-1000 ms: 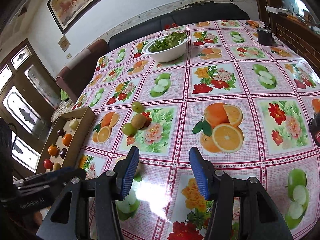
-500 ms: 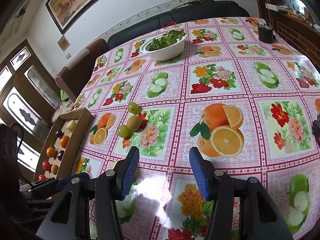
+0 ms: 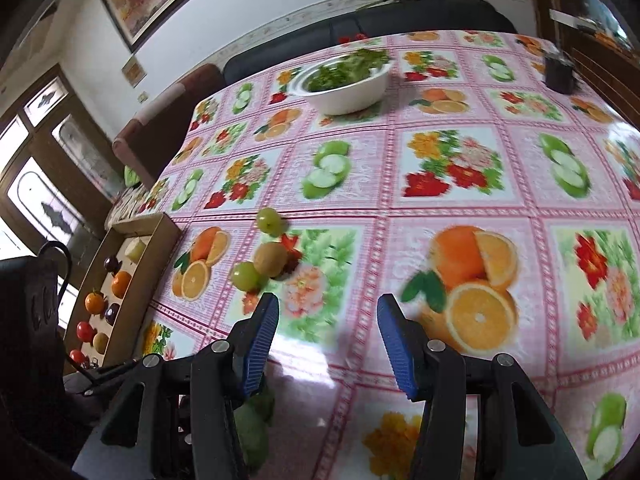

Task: Organize fruits
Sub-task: 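Grasp another pale yellow chunk with the left tool while the right tool grasps a small brown round fruit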

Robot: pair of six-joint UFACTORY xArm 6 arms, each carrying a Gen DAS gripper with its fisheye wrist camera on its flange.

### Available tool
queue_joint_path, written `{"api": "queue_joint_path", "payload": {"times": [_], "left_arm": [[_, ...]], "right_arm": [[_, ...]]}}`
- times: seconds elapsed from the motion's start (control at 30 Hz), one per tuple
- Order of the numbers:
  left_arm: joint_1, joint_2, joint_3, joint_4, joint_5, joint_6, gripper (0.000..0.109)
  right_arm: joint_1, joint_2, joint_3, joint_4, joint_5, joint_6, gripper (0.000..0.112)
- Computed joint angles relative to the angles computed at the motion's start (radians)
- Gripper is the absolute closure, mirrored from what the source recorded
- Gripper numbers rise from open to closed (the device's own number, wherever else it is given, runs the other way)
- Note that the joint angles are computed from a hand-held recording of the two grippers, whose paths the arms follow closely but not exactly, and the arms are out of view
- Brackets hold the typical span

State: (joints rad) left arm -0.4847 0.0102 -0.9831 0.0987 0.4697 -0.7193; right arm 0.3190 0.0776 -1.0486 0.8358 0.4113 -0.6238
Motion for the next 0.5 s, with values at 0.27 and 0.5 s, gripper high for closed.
{"api": "queue_joint_path", "payload": {"times": [0.27,0.5], "left_arm": [[0.049,-0.105,0.100,0.024,0.001,-0.045,0.076],[0.059,-0.127,0.118,0.027,-0.002,-0.056,0.076]], "right_arm": [[0.055,0.138,-0.142,-0.082,0.026,0.058,0.070],[0.065,0.205,-0.231,-0.053,0.070,0.058,0.076]]}}
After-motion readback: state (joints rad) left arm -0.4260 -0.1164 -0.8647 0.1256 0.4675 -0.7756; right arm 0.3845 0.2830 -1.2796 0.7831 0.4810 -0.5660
